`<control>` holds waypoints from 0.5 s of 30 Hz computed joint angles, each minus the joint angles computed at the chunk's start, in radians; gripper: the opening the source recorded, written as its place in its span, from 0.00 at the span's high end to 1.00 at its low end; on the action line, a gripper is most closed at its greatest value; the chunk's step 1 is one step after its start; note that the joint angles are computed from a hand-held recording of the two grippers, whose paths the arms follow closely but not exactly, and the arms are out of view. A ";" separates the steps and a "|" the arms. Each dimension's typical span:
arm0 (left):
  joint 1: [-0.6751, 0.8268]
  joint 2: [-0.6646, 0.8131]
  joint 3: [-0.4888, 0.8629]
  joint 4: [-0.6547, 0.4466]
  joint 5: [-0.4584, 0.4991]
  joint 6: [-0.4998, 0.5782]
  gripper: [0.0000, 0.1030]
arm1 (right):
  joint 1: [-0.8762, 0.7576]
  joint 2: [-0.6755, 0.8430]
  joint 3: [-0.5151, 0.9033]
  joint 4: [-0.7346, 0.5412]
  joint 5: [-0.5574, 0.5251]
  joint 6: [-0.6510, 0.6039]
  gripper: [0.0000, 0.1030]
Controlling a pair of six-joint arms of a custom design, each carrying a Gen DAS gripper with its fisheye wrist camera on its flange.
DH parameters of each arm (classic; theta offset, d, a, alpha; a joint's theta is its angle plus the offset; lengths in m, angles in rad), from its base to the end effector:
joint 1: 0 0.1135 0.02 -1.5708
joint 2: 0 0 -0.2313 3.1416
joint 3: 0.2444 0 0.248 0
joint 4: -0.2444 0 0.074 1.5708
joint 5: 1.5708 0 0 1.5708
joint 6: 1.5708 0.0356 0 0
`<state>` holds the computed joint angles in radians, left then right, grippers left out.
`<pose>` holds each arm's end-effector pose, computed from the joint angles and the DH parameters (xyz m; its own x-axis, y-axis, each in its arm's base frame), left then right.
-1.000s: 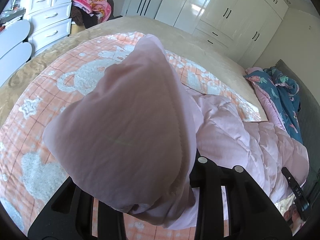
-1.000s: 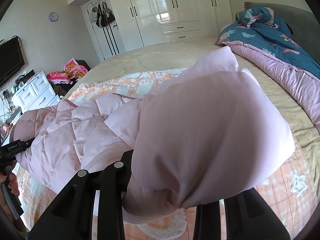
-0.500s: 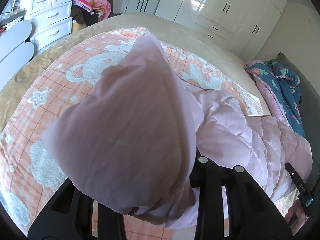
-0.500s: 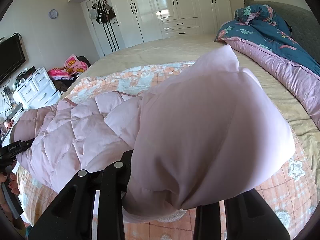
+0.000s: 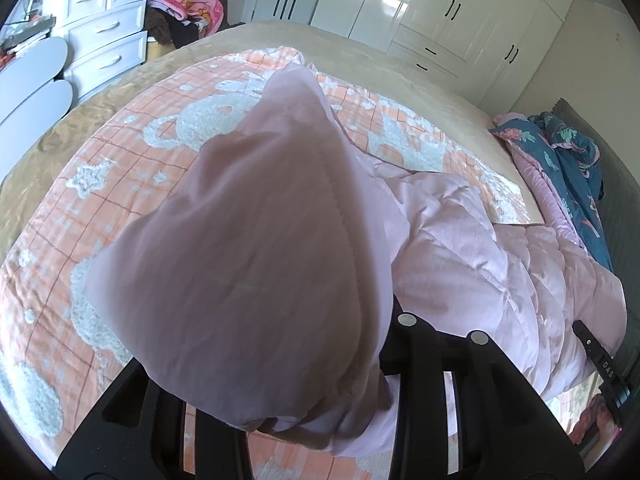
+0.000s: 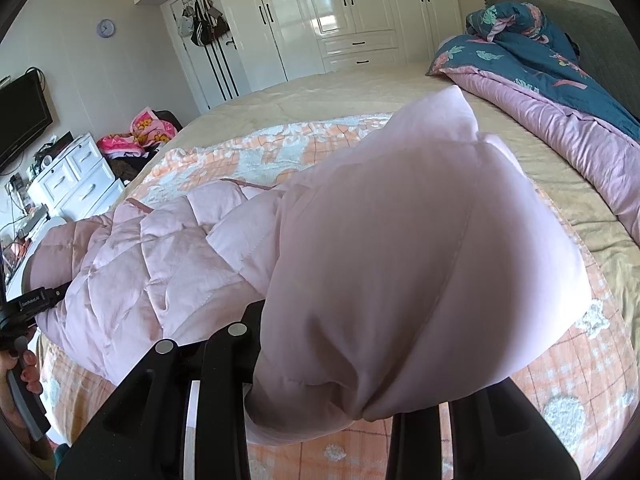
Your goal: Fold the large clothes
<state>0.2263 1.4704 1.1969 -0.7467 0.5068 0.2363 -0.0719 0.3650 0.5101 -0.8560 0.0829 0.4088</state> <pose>0.2959 0.0504 0.2468 -0.7954 0.0269 -0.6055 0.2443 0.9285 -0.2797 0.1158 -0.0113 0.2188 -0.5439 0.4364 -0.7168 0.3818 0.8893 0.2516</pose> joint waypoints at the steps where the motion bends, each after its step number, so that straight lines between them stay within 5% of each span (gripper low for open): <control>1: 0.004 -0.003 -0.002 -0.004 0.002 0.004 0.75 | 0.011 -0.013 -0.004 -0.011 0.009 0.007 0.71; 15: 0.087 -0.079 -0.090 -0.040 0.042 0.114 0.74 | 0.105 -0.193 -0.035 -0.169 0.069 0.089 0.70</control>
<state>0.3135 1.3909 1.1072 -0.7869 0.5492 0.3498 0.0332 0.1717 0.4746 -1.0251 0.1516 0.4983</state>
